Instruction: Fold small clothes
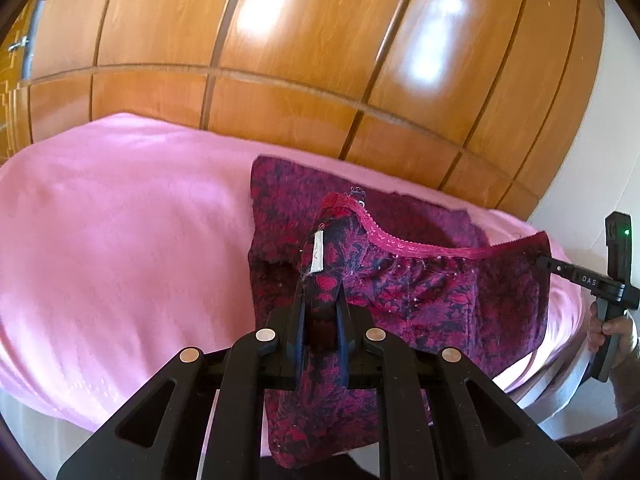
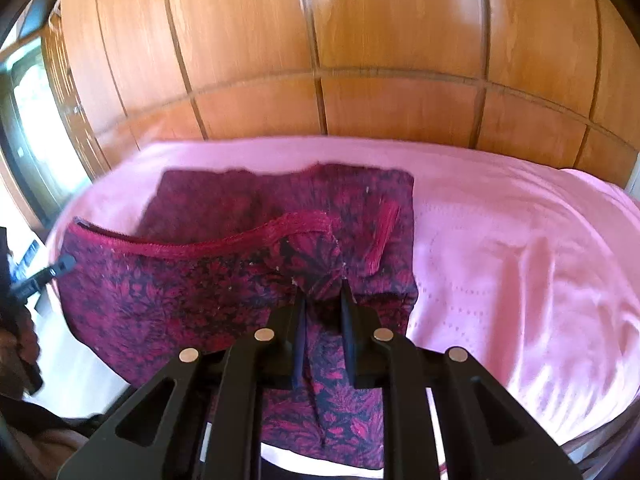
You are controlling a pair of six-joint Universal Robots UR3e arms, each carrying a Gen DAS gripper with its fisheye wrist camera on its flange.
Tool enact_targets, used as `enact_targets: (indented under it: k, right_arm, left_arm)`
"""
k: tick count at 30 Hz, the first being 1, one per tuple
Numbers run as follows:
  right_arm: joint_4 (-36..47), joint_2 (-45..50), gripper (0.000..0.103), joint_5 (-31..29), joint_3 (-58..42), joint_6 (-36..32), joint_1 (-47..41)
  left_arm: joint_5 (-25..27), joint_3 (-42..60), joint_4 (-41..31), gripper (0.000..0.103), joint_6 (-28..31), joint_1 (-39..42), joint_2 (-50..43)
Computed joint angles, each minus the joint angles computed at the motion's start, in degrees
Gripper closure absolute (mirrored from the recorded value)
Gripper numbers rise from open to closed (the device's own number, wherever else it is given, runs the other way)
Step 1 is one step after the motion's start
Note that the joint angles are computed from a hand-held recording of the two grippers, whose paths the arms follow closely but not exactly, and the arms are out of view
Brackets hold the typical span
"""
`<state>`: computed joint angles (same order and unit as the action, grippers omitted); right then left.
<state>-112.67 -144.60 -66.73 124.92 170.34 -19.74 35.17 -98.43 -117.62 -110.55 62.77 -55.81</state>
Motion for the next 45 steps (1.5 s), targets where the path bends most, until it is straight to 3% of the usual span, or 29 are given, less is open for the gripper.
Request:
enact_targets:
  k: [3, 6, 10, 15, 20, 27, 33, 37, 38, 39, 42, 43, 44, 45]
  right_arm:
    - [-0.58, 2.23, 0.089, 2.89, -1.96, 0.06, -2.41]
    - [-10.08, 9.64, 0.089, 1.02, -2.25, 3.95, 0.06]
    - [-21.93, 21.98, 0.089, -2.03, -4.36, 9.28, 3.1]
    - [-31.76, 39.58, 0.089, -9.29, -13.26, 12.96, 8.7]
    - [-35.7, 54.12, 0.089, -12.99, -24.52, 16.15, 10.87]
    - [-34.39, 70.08, 0.089, -18.42, -38.15, 17.53, 12.98]
    - [-27.0, 80.67, 0.088, -18.7, -46.79, 19.02, 11.55]
    - [-22.55, 83.15, 0.084, -17.38, -50.74, 18.87, 10.8]
    - [-21.81, 82.95, 0.079, -17.13, -51.13, 18.65, 10.58]
    - [-21.65, 82.38, 0.067, -16.43, -50.93, 18.5, 10.15]
    - [-25.11, 75.23, 0.047, -10.91, -42.82, 17.71, 6.82]
    - [-26.32, 72.29, 0.045, -9.53, -39.11, 17.2, 5.92]
    - [-27.65, 68.27, 0.04, -7.81, -34.19, 16.21, 4.49]
    - [-28.32, 64.29, 0.037, -6.01, -29.43, 15.2, 3.03]
  left_arm:
    - [-2.29, 0.61, 8.26, 0.091, -7.54, -3.57, -2.89]
    - [-1.91, -0.66, 27.96, 0.091, -22.74, -10.79, -8.26]
    - [4.72, 1.04, 55.75, 0.091, -41.91, -22.38, -20.47]
    - [13.76, 12.58, 68.29, 0.091, -53.31, -31.91, -36.59]
    - [21.43, 26.62, 70.36, 0.091, -58.57, -38.18, -49.9]
    - [28.39, 46.38, 63.06, 0.091, -62.63, -42.64, -66.25]
    - [32.77, 73.73, 44.14, 0.091, -64.0, -44.83, -84.26]
    - [32.47, 80.24, 39.25, 0.088, -63.87, -44.53, -87.36]
    - [31.46, 79.26, 39.27, 0.086, -63.88, -44.12, -86.65]
    - [29.71, 75.87, 40.79, 0.084, -63.68, -43.31, -84.75]
    - [25.19, 58.08, 48.06, 0.073, -60.57, -40.22, -73.94]
    - [25.39, 52.08, 49.72, 0.064, -59.6, -39.29, -69.86]
    - [25.1, 46.08, 52.35, 0.043, -59.48, -38.45, -66.22]
    - [23.31, 40.08, 53.81, 0.039, -58.55, -36.82, -62.37]
